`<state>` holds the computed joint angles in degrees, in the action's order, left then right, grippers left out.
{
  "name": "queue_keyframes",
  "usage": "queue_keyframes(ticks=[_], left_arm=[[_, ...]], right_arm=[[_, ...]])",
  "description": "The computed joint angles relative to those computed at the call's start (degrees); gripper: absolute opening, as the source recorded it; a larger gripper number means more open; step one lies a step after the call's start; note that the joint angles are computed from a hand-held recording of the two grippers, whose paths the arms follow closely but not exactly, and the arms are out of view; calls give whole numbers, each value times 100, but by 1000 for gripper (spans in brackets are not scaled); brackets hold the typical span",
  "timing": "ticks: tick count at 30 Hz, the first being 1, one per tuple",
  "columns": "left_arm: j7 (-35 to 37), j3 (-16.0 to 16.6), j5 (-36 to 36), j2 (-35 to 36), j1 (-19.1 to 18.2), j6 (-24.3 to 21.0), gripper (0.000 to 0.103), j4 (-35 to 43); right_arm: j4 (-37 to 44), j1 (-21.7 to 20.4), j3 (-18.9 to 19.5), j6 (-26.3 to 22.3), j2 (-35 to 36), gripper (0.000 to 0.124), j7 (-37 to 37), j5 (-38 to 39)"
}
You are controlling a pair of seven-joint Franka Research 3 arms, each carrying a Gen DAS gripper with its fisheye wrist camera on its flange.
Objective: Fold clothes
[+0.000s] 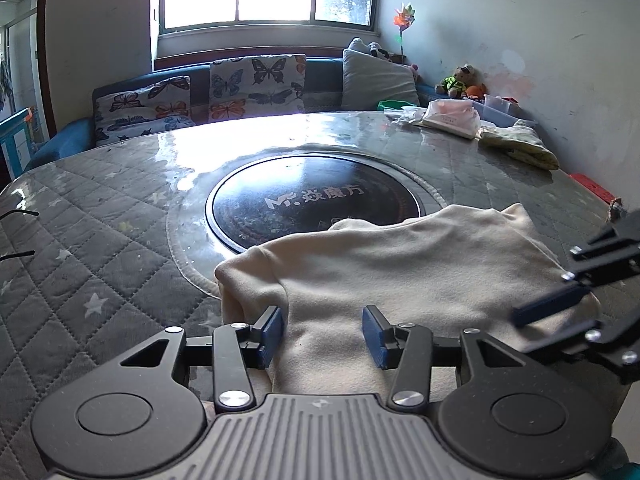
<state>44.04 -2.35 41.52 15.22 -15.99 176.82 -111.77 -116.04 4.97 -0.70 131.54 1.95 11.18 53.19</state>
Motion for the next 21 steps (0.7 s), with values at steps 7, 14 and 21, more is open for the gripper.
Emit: queue_keyframes(ticks=[7, 14, 21], left_arm=[[-126, 61, 147, 4, -60, -65, 53, 33], [-157, 26, 229, -4, -40, -136, 53, 57], [-118, -63, 173, -12, 42, -159, 54, 45]], right_arm=[[-399, -131, -169, 72, -348, 30, 364, -410], [-351, -129, -239, 262, -429, 31, 222, -93], [182, -84, -86, 765, 200, 30, 379, 239]])
